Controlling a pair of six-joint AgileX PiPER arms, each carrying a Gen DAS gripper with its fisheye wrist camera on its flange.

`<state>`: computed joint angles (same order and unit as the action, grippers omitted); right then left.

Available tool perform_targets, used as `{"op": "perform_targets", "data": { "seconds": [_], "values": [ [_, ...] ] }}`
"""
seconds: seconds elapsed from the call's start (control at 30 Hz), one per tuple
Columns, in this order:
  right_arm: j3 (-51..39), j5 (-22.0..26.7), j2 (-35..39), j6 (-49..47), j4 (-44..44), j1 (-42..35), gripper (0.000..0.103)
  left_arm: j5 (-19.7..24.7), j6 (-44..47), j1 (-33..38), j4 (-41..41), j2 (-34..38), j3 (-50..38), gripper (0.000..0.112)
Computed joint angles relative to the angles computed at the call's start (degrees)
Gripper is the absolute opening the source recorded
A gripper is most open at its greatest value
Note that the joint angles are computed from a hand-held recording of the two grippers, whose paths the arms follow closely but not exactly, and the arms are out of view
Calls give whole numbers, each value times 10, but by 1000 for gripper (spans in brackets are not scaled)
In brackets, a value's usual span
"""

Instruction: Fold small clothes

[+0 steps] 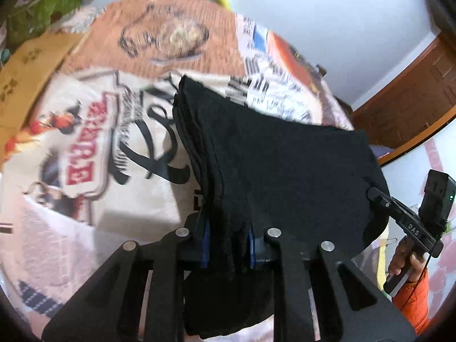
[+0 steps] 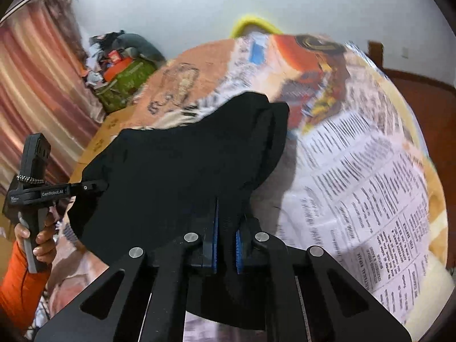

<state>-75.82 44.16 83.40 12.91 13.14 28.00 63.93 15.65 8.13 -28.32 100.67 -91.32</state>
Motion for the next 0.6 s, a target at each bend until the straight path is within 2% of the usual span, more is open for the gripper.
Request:
{"op": "perform_targets", "data": {
  "seconds": [0.17, 0.33, 0.53, 0.6],
  "values": [
    [-72, 19, 15, 49, -54, 73, 7, 23, 29, 57, 0, -68, 5, 19],
    [-128, 16, 54, 99, -92, 142, 7, 44, 68, 137, -3, -87, 15, 19],
    [-162, 6, 128, 133, -84, 183, 7, 12, 119, 195, 48, -71, 84, 19],
    [-171, 19, 155, 153, -100, 196, 8, -16, 113, 191, 90, -60, 114, 20]
  ]
}}
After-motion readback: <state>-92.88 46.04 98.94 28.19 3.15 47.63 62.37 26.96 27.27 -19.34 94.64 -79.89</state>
